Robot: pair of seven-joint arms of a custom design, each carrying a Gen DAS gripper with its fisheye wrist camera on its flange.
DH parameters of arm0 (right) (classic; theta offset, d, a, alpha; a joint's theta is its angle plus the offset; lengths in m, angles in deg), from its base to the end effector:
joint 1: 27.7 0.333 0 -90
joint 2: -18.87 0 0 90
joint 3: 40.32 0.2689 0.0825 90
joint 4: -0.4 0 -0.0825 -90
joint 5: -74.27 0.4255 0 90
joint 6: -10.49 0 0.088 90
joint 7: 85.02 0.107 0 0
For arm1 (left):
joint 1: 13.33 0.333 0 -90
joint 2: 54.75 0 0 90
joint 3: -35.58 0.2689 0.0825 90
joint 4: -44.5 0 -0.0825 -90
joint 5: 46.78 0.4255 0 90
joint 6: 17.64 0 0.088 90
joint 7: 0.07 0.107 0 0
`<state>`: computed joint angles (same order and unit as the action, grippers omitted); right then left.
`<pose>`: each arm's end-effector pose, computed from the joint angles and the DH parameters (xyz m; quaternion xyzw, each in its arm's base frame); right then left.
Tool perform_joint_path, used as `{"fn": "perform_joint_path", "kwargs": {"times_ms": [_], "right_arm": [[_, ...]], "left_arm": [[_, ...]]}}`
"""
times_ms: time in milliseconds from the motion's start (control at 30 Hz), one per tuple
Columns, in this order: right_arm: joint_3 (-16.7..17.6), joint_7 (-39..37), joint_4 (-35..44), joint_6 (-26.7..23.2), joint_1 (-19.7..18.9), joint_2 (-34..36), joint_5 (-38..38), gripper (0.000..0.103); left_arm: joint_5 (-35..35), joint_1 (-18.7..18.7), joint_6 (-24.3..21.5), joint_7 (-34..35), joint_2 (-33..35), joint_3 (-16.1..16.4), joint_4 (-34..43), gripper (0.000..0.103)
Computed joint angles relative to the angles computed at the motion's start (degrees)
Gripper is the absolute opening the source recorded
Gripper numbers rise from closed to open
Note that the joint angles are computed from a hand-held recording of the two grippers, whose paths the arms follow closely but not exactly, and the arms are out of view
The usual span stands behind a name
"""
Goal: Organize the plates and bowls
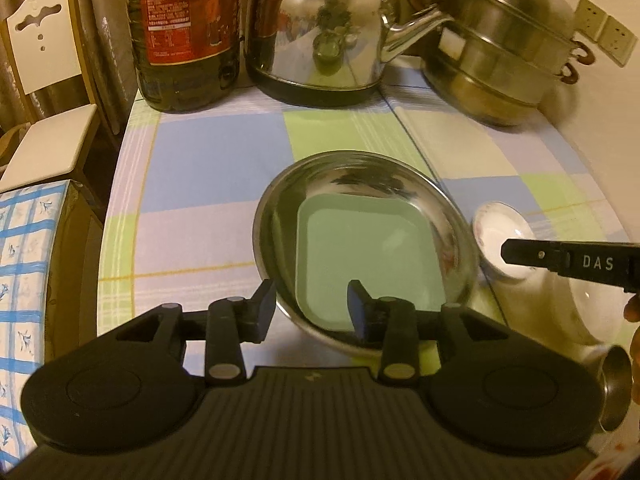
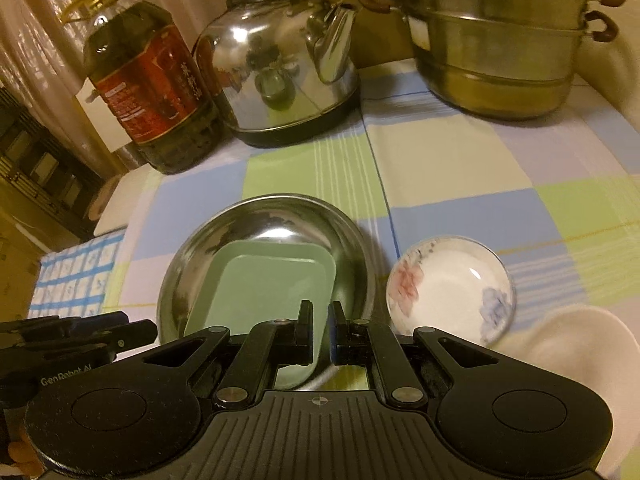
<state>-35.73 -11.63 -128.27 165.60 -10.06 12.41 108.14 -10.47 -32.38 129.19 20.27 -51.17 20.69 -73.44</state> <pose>0.5483 0.2035 0.4054 -0.7343 0.5929 -0.0431 0.3277 0.5172 -0.3575 0.3839 -0.7284 0.6150 -0.2350 0.1898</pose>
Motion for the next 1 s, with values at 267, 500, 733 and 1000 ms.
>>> {"fn": "perform_joint_path", "kwargs": {"times_ms": [267,500,733,1000], "right_arm": [[-0.30,0.93,-8.87,-2.00,-0.29,-9.89,-0.03,0.008],[-0.70,1.63,-14.35,-3.89,-0.49,-16.06,-0.16,0.008],[-1.30,1.07,-18.12,-5.23,-0.47,-20.64,0.17,0.008],[-2.58,-1.36,-21.24,-7.61,-0.79,-24.75,0.61,0.008]], "left_arm": [[-2.94,-1.23,1.00,0.20,-4.86,-1.49,-3.97,0.039],[-4.97,-2.37,1.14,-0.18,-7.20,-2.53,-6.00,0.039],[-6.21,-3.86,0.33,-1.05,-7.18,-3.44,-5.85,0.039],[-5.01,-5.72,-2.41,-4.28,-5.90,-4.51,-3.66,0.039]]}}
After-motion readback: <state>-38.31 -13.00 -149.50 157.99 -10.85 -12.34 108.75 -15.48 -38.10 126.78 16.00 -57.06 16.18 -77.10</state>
